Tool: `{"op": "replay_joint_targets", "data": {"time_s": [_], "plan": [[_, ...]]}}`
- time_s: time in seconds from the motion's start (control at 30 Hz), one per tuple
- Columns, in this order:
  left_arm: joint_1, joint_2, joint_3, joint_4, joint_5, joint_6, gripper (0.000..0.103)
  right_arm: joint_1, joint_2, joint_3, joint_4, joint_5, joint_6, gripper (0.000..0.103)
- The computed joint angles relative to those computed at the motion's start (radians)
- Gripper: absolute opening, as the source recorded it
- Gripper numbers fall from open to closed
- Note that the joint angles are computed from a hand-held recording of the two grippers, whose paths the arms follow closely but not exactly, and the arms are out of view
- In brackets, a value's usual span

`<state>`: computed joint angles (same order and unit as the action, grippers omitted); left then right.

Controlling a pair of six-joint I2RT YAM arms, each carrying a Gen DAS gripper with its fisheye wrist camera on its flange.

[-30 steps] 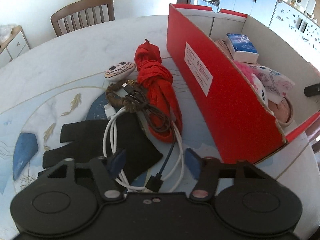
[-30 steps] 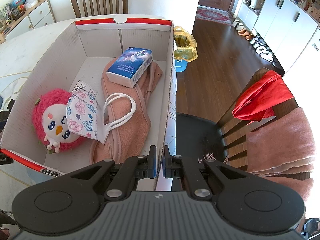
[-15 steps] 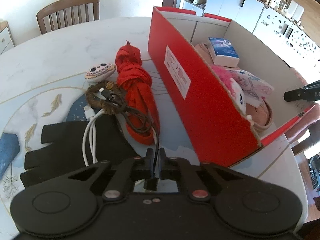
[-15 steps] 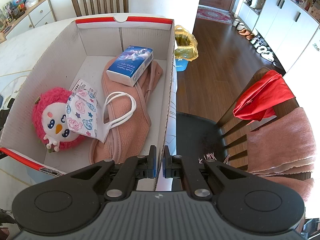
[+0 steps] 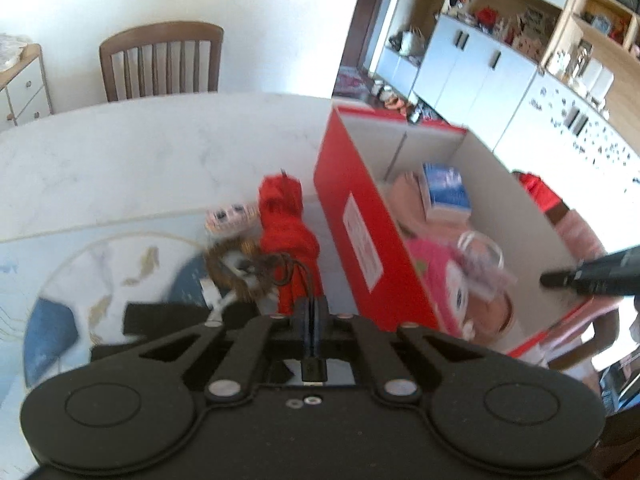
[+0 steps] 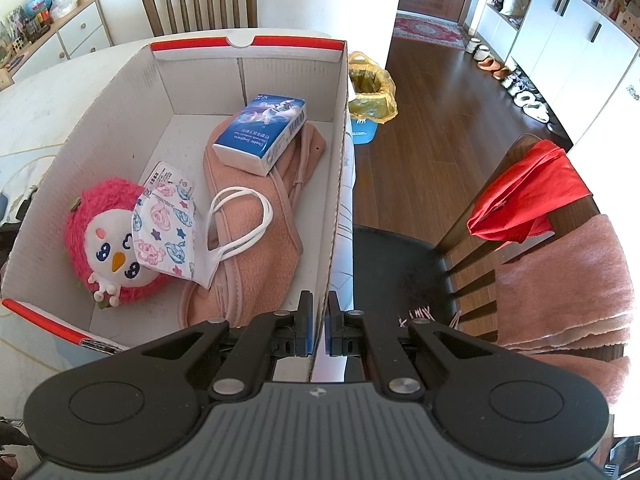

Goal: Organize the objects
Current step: 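Grasp the black USB cable with the left gripper, then carry the black cable with the left gripper into the box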

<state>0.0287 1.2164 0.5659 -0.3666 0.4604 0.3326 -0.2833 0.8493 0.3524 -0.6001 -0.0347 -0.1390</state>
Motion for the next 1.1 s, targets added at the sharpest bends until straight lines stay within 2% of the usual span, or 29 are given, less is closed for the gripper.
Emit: {"op": "replay_joint_targets", "data": {"time_s": [0.33, 0.5, 0.67, 0.87, 1.1], "plan": [[0.033, -0.018, 0.149, -0.11, 0.074, 0.006, 0.0, -0.003, 0.011, 0.002, 0.01, -0.008, 0.0, 0.005], [-0.04, -0.06, 0.193, -0.142, 0.082, 0.0, 0.0, -0.01, 0.019, 0.001, 0.02, -0.014, -0.008, 0.005], [-0.139, -0.075, 0.23, -0.125, 0.076, -0.032, 0.0, -0.014, 0.018, 0.002, 0.018, -0.017, -0.012, 0.005], [-0.32, -0.049, 0.243, -0.059, -0.001, -0.084, 0.0, -0.016, 0.021, 0.001, 0.022, -0.021, -0.011, 0.005], [-0.486, 0.099, 0.248, 0.074, -0.144, -0.106, 0.0, -0.011, 0.024, 0.001, 0.026, -0.02, -0.003, 0.005]]}}
